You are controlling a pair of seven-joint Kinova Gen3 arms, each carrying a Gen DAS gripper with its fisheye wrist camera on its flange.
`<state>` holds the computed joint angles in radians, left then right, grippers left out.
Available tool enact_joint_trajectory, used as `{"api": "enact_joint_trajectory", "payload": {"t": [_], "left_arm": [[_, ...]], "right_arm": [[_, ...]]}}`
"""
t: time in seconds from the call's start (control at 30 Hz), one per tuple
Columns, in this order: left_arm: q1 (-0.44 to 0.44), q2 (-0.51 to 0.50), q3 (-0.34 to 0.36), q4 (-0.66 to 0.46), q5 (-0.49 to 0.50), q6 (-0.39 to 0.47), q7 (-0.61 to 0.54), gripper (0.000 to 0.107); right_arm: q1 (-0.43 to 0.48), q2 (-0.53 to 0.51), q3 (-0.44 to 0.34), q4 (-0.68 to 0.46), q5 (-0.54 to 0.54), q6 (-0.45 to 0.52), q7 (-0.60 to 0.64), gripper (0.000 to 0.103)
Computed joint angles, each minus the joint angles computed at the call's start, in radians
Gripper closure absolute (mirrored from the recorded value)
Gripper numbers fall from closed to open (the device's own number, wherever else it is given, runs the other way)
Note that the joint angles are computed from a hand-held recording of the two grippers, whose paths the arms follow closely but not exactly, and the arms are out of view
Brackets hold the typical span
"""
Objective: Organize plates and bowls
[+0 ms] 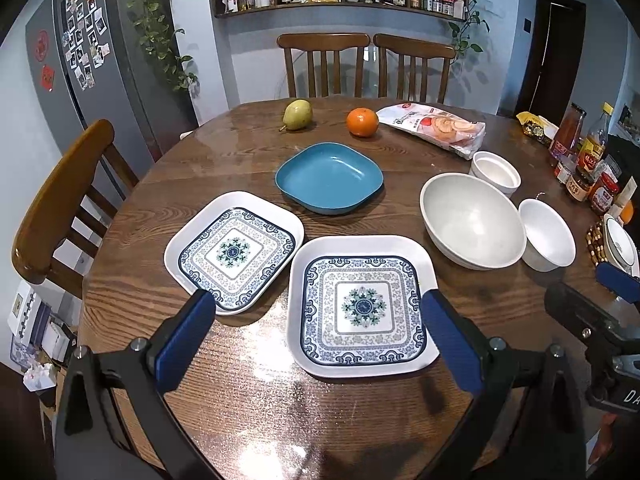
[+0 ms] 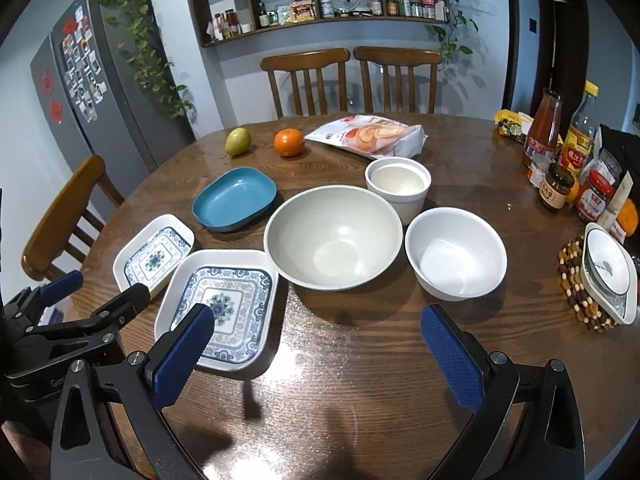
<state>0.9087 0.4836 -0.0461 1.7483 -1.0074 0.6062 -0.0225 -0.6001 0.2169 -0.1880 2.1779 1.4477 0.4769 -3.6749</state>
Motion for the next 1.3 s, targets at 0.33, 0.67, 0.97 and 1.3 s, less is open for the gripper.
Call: {"api": "enact_joint_trajectory", "payload": {"t": [0.33, 0.67, 0.97, 1.3], "left_arm": [[-0.003, 0.002, -0.001, 0.0, 0.0, -0.006, -0.001, 0.005], [-0.001, 0.006, -0.004, 0.001, 0.003, -0.013, -0.002, 0.005], [0.011, 0.007, -0.006, 0.008, 0.0, -0.006, 0.005, 0.005], [0.015, 0.001, 0.002, 0.017, -0.007, 0.0, 0.019, 0.005]], "right_arm": [[-0.001, 0.002, 0.002, -0.006, -0.007, -0.007, 0.009, 0.0], [-0.001, 0.004, 0.0, -0.002, 0.006, -0.009, -0.008, 0.0], [-0.003, 0.004, -0.009, 0.009, 0.031, -0.01, -0.046, 0.0], [0.009, -0.003, -0.029, 0.03, 0.065, -0.02, -0.086, 0.0]]}}
